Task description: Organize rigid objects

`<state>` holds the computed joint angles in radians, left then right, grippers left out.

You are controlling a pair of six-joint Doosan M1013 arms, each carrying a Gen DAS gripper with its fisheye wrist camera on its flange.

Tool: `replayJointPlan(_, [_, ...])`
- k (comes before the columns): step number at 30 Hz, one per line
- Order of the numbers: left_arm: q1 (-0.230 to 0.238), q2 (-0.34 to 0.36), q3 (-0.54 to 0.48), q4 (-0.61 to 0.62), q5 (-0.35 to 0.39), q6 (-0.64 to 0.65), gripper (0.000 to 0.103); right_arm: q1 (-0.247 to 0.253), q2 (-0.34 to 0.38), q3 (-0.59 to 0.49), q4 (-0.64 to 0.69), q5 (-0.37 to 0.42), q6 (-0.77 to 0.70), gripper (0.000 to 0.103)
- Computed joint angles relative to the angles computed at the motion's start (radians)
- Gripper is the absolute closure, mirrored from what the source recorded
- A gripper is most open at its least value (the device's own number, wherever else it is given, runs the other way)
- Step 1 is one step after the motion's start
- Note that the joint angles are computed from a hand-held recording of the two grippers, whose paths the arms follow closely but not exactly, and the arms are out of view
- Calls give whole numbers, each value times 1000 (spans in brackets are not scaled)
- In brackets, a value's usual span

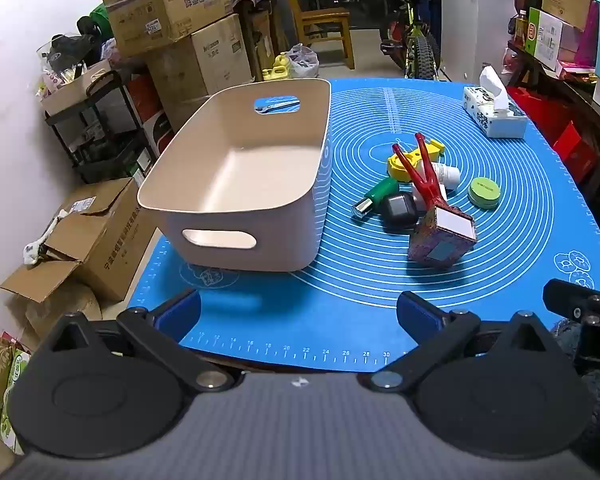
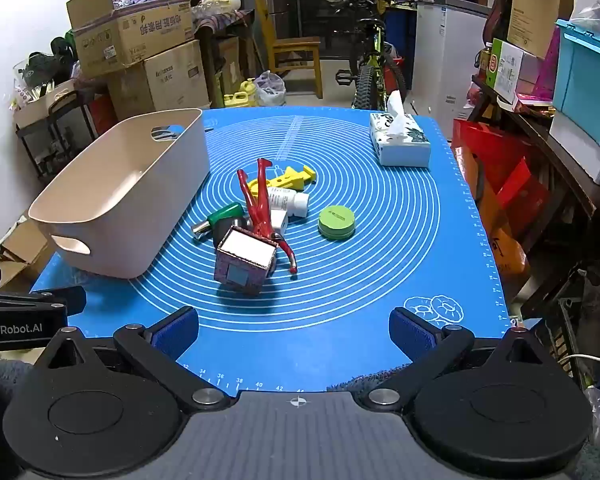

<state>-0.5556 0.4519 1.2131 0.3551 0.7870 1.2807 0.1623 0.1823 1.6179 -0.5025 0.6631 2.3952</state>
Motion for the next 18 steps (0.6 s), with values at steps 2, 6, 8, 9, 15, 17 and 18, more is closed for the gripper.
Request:
replayJointPlan(2, [0,0,0,-1,0,1,0,0,0,0,-4,0,2,2])
replayJointPlan(6, [3,-1,-1,-6,0,5,0,0,0,0,-2,0,2,2])
replayJointPlan(8, [4,-1,0,-7,-1,9,0,1,0,-1,-2,0,2,2])
replayJointPlan(9, [5,-2,0,-6,-1,10,0,1,0,-1,-2,0,2,2])
replayJointPlan(15, [-3,-2,4,13,3,-4,0,-1,-1,0,5,-3,-4,2])
replayJointPlan(17, [-4,-4,7,14,1,-5,0,1,0,-1,-1,1,0,2])
replayJointPlan(18, [-4,-3,10,16,-4,-7,0,1,0,-2,-1,1,0,2])
